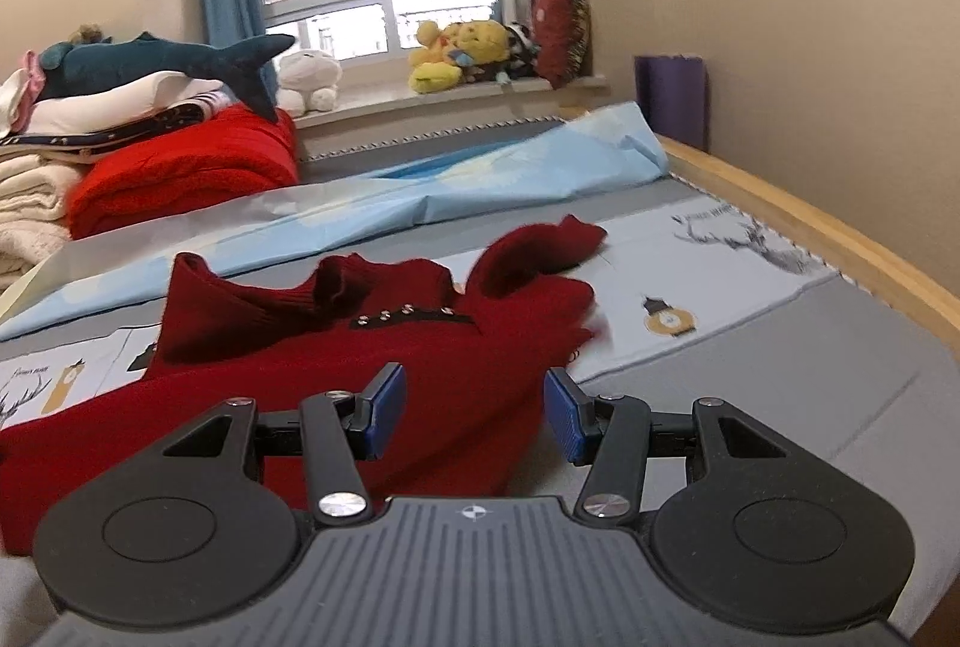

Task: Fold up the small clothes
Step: 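Grasp the red sweater hem with the left gripper while the right gripper grasps the hem too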

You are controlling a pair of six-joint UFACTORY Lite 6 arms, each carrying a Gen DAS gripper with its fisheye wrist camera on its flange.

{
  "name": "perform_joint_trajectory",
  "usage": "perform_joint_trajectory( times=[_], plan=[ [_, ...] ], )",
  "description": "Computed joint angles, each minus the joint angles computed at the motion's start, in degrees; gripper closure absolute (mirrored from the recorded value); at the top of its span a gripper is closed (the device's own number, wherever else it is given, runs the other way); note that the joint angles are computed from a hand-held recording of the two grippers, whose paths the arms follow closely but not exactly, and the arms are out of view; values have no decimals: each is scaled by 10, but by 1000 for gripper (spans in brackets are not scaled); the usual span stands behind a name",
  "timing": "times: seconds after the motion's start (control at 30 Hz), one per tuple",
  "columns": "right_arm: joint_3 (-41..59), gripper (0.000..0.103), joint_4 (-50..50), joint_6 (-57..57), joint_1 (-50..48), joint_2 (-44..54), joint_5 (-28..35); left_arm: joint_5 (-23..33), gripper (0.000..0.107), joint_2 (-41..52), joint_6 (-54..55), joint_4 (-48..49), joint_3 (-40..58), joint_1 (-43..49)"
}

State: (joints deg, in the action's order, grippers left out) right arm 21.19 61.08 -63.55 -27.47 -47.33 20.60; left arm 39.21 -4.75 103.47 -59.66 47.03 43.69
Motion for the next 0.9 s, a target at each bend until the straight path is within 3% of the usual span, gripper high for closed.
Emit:
perform_joint_trajectory(
  times=[0.1,0.2,0.33,0.4,0.47,0.53,0.67,0.7,0.83,0.9],
  plan=[
    [7,50,-30,42,-4,33,-14,31,103,64,-9,65,10,77],
    [30,50,-95,116,2,107,-20,14,107,96,-18,136,19,97],
    [93,49,-138,170,-13,270,44,88,105,174,-88,198,101,119],
    [111,49,-172,214,-4,325,51,102,96,189,-97,183,120,128],
    [122,49,-204,256,11,361,49,124,73,217,-141,185,149,116],
    [132,49,-268,334,46,397,39,113,70,240,-171,186,159,90],
    [132,49,-359,421,109,427,10,23,65,229,-201,183,126,14],
    [129,51,-369,424,125,429,3,5,65,233,-211,184,125,1],
    [114,92,-432,457,179,418,-33,-30,65,264,-270,200,139,-37],
    [102,94,-410,441,166,389,-50,-47,68,263,-274,197,131,-54]
  ],
)
